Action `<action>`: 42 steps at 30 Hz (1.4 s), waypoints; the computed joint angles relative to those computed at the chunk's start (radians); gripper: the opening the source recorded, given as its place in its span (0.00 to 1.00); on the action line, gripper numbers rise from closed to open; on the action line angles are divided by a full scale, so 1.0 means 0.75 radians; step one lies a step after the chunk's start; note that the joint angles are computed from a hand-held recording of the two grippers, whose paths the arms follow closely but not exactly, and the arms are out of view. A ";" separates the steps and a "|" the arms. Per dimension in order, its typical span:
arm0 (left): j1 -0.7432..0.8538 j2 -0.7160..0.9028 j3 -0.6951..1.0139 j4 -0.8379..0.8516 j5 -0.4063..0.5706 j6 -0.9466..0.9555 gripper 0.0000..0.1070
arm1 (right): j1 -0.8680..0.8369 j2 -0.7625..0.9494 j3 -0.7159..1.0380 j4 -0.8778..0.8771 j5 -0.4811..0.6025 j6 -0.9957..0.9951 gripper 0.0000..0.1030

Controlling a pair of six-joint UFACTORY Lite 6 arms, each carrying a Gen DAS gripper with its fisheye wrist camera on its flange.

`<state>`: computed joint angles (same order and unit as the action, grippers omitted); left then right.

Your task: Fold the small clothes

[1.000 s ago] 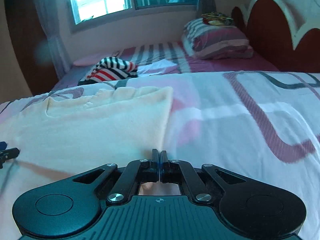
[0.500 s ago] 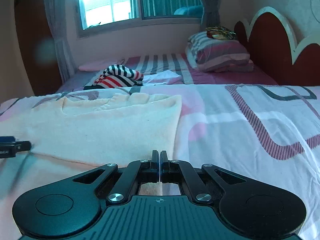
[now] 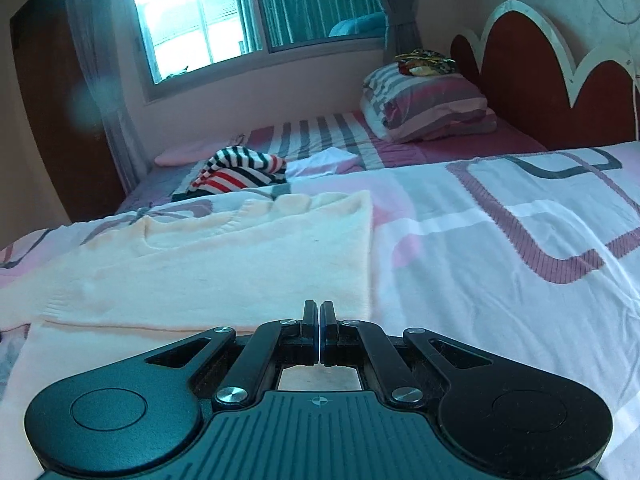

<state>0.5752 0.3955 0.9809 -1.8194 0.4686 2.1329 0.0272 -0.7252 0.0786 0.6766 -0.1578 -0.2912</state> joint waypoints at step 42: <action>0.203 0.381 0.698 0.282 0.328 -0.636 0.02 | 0.470 0.495 0.298 0.383 -0.337 0.038 0.00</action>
